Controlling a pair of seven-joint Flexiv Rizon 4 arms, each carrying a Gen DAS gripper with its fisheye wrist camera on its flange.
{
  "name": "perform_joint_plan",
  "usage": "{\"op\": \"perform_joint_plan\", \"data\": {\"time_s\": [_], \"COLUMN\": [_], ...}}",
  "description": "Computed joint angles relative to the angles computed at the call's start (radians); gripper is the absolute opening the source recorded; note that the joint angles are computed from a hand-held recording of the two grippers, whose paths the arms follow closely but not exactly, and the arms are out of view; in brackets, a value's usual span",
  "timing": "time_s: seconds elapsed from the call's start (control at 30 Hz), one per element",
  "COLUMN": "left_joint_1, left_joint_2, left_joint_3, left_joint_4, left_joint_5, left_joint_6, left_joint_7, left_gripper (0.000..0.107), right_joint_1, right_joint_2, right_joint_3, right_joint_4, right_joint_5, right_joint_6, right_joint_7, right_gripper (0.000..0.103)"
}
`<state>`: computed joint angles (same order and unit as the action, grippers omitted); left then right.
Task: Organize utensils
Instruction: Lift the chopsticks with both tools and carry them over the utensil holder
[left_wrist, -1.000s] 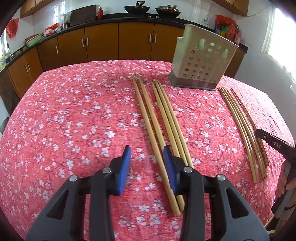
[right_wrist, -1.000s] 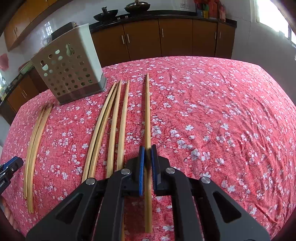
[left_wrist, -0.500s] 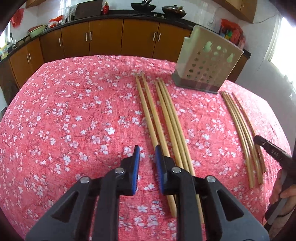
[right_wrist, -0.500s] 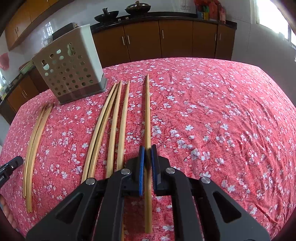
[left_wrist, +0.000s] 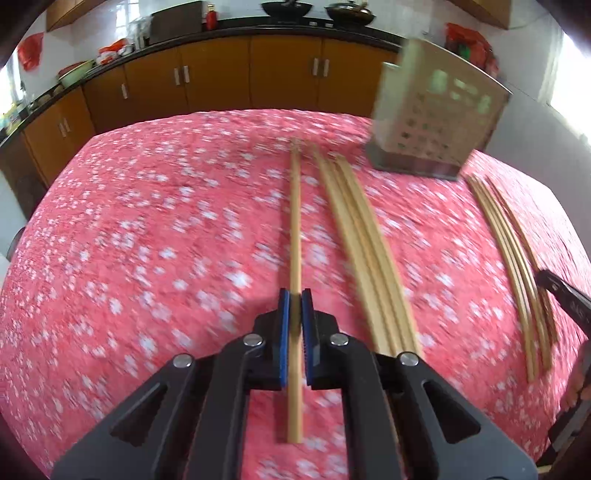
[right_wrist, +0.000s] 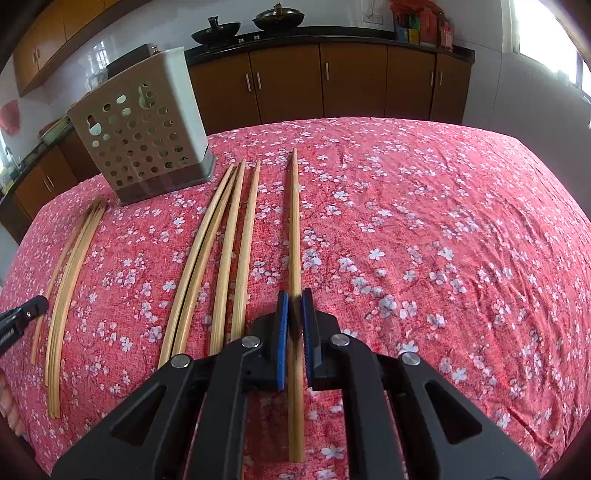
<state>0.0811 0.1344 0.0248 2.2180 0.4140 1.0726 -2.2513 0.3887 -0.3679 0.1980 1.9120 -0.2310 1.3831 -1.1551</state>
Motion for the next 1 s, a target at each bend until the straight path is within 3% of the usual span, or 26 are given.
{"op": "perform_joint_plan", "data": {"time_s": [0.13, 0.3, 0.5, 1.0], "left_joint_1": [0.027, 0.046, 0.048, 0.073], "left_joint_2": [-0.014, -0.015, -0.002, 0.048], "left_joint_3": [0.028, 0.026, 0.044, 0.005], "left_joint_4": [-0.004, 0.002, 0.045, 0.057], "left_joint_5": [-0.004, 0.049, 0.001, 0.009], "left_joint_6": [0.027, 0.065, 0.119, 0.056], "left_joint_7": [0.022, -0.01, 0.021, 0.063], "left_gripper": [0.008, 0.009, 0.009, 0.008], "right_joint_1": [0.008, -0.031, -0.032, -0.027], "right_joint_2": [-0.024, -0.052, -0.044, 0.007], "right_joint_3": [-0.031, 0.002, 0.002, -0.01], "right_joint_4": [-0.028, -0.073, -0.061, 0.002], "right_joint_5": [-0.016, 0.028, 0.037, 0.022], "right_joint_6": [0.004, -0.009, -0.005, 0.011], "right_joint_7": [0.028, 0.009, -0.003, -0.006], "right_gripper": [0.008, 0.009, 0.009, 0.008]}}
